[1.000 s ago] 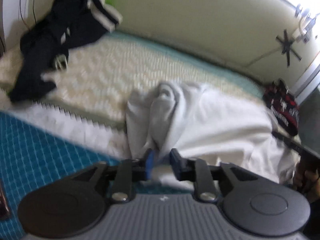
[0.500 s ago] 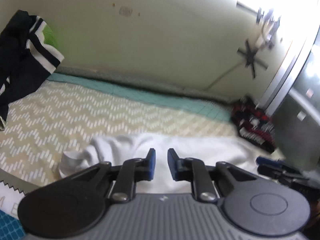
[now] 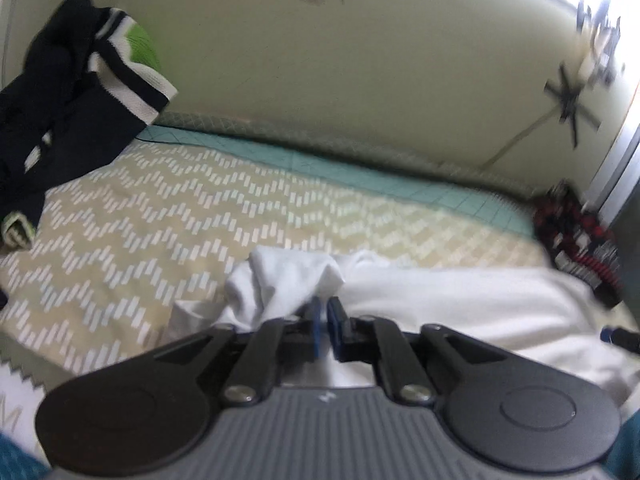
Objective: Fold small clothes
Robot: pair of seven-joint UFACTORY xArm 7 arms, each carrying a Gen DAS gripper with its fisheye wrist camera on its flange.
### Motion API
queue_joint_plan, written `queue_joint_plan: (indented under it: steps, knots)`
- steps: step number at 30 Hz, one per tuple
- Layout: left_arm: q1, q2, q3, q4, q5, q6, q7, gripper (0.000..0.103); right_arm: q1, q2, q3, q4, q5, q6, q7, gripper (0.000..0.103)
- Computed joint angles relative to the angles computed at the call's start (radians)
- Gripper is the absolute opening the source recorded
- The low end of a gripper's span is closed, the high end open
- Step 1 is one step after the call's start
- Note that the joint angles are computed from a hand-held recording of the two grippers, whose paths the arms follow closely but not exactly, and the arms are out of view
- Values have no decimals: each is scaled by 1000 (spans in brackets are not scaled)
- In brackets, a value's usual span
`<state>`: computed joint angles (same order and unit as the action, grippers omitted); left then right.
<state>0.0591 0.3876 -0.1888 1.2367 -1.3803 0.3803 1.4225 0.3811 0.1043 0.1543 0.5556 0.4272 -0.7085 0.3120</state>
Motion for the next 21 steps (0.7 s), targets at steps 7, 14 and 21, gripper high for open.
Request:
queue_joint_plan:
  steps: [7,14,21]
  knots:
    - [25,-113,27,-100,-97,311,85,19,-40,-160,3,-190,-55,4,269,60]
    - [-46,-19,44,-57,104,386,-38,16,-78,-80,-18,-183,-251,-32,492,63]
    - [-34,8,11,-57,122,334,-57,11,-167,38,-17,-36,-568,-45,713,30]
